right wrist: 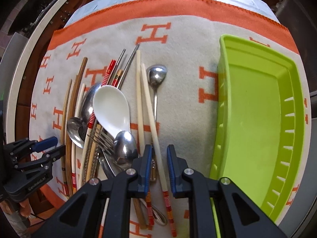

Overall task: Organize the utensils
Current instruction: 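Grasp a plain wooden chopstick with the left tool while the right tool grasps a red-striped chopstick, then carry the left tool's chopstick into the green tray and open while the right tool does likewise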

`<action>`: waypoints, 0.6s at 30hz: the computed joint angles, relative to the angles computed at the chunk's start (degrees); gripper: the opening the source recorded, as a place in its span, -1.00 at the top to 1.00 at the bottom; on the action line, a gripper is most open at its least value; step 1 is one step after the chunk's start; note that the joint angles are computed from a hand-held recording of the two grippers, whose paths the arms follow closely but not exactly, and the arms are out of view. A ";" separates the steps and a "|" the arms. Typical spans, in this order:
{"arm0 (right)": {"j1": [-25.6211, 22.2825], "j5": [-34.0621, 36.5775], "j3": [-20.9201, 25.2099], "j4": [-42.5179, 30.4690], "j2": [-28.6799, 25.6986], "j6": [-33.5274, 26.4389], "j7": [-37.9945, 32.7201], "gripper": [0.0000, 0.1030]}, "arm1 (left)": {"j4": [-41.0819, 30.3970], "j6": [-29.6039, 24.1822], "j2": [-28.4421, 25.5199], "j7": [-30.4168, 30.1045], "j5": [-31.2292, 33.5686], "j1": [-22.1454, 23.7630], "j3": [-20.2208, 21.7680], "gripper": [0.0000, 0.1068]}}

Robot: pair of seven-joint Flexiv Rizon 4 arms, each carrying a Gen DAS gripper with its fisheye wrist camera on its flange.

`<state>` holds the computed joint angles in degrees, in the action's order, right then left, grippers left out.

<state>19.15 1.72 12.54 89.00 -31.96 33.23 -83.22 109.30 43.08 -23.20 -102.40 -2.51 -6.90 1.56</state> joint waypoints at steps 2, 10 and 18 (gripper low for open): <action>0.01 0.14 0.17 -0.19 -0.16 -0.15 -0.29 0.83 | 0.12 0.50 -0.30 0.17 -0.06 0.06 -0.06 0.44; -2.23 5.86 1.13 -0.91 0.06 -0.78 0.10 0.90 | 3.56 4.93 1.21 -0.27 -1.92 -0.06 -0.47 0.92; -3.52 9.14 1.91 0.49 2.40 -0.38 -1.31 0.90 | 8.44 10.63 2.97 0.91 -9.57 1.46 -2.42 0.93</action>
<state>15.63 10.86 14.46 89.50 -29.55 32.85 -84.53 117.74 53.71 -20.23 -101.49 -12.08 -5.44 -0.86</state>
